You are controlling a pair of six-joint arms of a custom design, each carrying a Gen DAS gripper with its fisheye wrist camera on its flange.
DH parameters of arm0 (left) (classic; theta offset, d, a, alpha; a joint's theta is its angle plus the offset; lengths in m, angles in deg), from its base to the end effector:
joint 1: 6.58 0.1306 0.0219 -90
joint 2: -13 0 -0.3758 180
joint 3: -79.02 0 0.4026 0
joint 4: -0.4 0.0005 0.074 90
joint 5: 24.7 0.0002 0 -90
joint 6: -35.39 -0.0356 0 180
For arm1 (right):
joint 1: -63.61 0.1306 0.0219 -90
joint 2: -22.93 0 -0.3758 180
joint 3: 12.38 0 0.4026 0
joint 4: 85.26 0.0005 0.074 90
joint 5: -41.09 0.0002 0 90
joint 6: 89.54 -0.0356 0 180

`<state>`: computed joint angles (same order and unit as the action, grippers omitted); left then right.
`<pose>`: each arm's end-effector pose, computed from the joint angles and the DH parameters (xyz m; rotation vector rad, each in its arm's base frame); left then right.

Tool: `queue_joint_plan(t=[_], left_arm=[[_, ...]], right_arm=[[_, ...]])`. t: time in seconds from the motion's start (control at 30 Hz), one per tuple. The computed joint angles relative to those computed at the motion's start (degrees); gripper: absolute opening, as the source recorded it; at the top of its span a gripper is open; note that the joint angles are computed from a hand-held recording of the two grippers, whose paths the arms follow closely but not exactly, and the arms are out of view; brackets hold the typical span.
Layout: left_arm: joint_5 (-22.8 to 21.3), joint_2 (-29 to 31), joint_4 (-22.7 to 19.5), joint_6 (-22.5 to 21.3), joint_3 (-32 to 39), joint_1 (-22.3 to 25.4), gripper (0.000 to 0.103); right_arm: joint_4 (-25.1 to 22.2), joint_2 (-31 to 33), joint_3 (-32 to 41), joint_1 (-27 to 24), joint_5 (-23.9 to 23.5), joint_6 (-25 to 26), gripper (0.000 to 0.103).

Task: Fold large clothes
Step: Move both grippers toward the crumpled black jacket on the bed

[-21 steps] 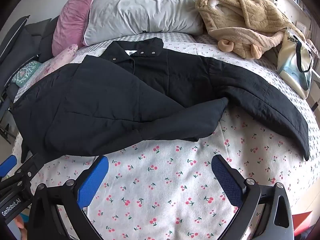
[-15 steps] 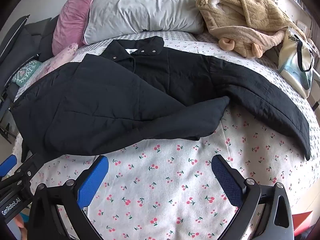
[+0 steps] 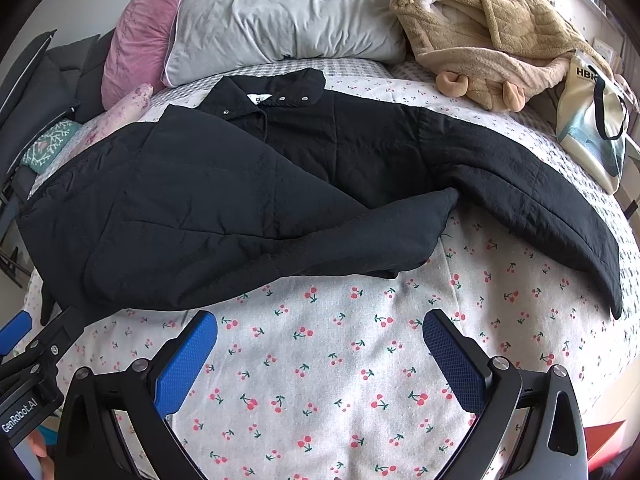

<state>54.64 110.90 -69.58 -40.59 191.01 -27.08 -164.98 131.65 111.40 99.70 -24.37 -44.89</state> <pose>0.4939 -0.1782 0.5105 0.0704 2.5203 -0.0049 0.4750 0.3273 0.4949 0.3280 2.5153 -0.0461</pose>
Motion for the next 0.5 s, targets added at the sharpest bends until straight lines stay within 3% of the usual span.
queue_joint_plan(t=[0.33, 0.43, 0.5], left_arm=[[1.82, -0.05, 0.07, -0.13, 0.00, 0.85, 0.102], [3.57, -1.26, 2.64, -0.37, -1.63, 1.58, 0.102], [7.02, -2.09, 4.49, -1.51, -2.84, 2.55, 0.102]], right_arm=[[0.26, 0.09, -0.34, -0.36, -1.02, 0.35, 0.103], [0.46, 0.14, -0.42, -0.59, -2.28, 0.25, 0.103], [1.01, 0.19, -0.66, -0.66, -1.78, 0.31, 0.103]])
